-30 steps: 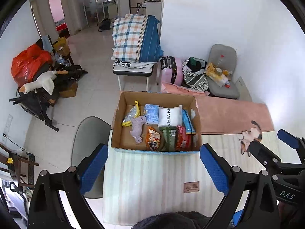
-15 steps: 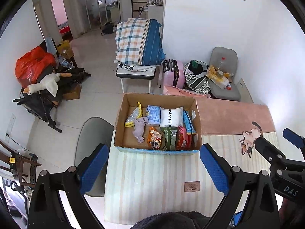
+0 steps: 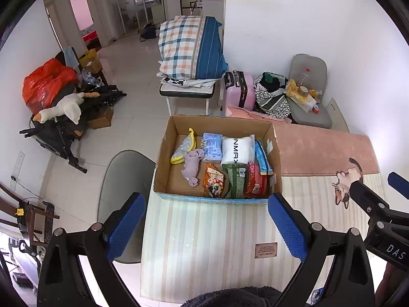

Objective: Organize soft objects

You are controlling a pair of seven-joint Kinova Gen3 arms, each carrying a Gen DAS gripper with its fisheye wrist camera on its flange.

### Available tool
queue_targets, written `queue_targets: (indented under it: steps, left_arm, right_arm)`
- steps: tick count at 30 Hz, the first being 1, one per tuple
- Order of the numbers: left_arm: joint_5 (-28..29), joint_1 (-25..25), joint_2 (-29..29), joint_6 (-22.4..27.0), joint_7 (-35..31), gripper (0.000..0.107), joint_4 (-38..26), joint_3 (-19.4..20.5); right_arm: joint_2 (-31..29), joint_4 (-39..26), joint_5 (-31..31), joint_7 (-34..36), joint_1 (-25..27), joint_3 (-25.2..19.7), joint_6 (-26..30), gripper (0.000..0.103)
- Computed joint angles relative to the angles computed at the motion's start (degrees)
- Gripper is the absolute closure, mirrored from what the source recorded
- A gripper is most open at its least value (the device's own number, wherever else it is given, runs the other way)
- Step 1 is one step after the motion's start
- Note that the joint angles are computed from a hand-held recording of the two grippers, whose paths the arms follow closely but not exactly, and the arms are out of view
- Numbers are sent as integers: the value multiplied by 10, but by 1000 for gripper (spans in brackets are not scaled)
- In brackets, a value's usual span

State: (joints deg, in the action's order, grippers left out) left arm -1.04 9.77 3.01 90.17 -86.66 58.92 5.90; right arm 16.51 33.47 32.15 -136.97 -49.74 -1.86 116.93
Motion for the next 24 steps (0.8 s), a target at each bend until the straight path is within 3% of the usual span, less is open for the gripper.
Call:
queue_targets:
  steps: [24]
  left_arm:
    - [-2,-4,-2,-20,-6,5,24,-2]
  right_arm:
    - [-5,34,-15,-17,14,-14,-12,0]
